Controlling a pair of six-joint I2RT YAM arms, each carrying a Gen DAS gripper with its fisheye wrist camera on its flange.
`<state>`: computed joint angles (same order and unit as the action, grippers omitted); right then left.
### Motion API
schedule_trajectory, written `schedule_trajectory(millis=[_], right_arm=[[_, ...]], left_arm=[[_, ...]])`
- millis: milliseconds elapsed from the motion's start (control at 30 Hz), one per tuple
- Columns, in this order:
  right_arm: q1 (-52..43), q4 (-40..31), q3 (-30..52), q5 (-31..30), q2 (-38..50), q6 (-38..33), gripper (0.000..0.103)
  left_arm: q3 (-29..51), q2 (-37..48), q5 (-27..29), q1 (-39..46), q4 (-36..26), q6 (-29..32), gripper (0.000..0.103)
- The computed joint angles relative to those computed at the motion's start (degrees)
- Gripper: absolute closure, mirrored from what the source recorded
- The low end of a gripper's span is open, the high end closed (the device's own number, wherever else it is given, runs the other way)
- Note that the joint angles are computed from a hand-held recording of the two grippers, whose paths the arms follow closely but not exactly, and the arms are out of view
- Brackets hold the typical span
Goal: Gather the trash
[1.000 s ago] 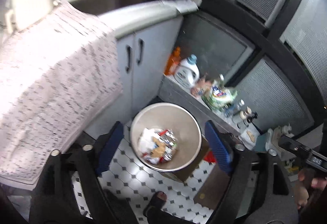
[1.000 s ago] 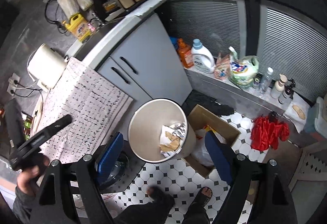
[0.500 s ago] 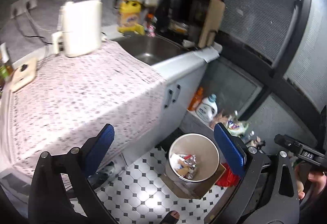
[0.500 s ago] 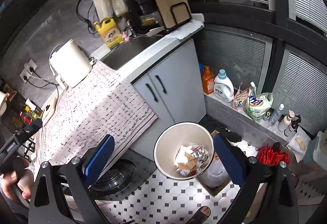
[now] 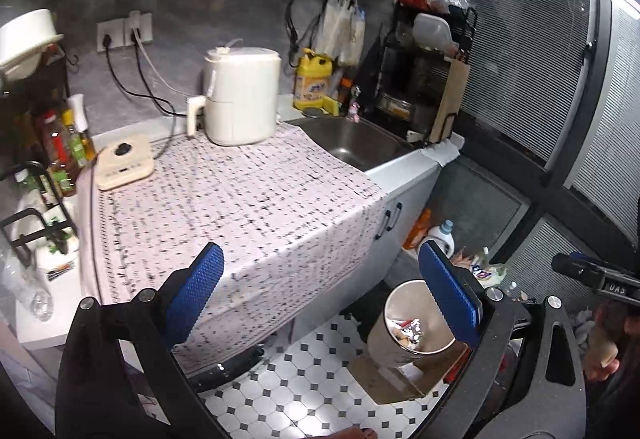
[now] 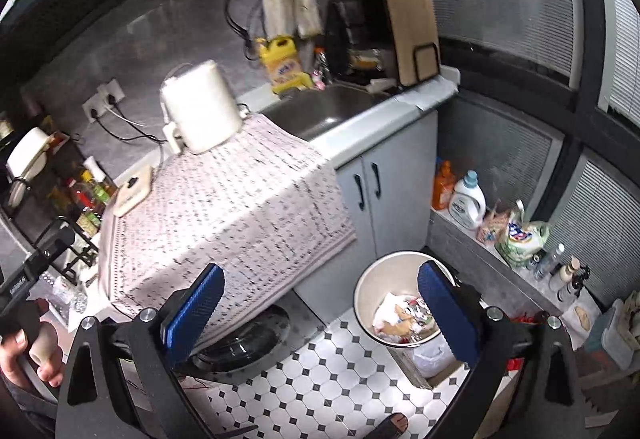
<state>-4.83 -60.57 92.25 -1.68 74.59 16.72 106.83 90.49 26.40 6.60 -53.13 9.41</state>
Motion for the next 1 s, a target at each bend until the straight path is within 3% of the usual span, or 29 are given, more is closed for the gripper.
schedule_trajectory(millis=[400,767,1000], right_arm=[[18.5,-6.3,9.3,12.4,0.2,8.8,0.008],[31.9,-4.0,5.5,20.3,-1.4,15.0,0.008],[35.5,-3.8,4.2,22.5,-1.7,16.7,0.008]], left_arm=[[-0.8,-6.6,9.7,16.9,-6.2,4.8,0.006],[-6.1,-11.1,16.1,28.3,-8.8,10.5,0.006],[-6.7,-11.5,17.5,30.5,-9.0,11.1,0.006]])
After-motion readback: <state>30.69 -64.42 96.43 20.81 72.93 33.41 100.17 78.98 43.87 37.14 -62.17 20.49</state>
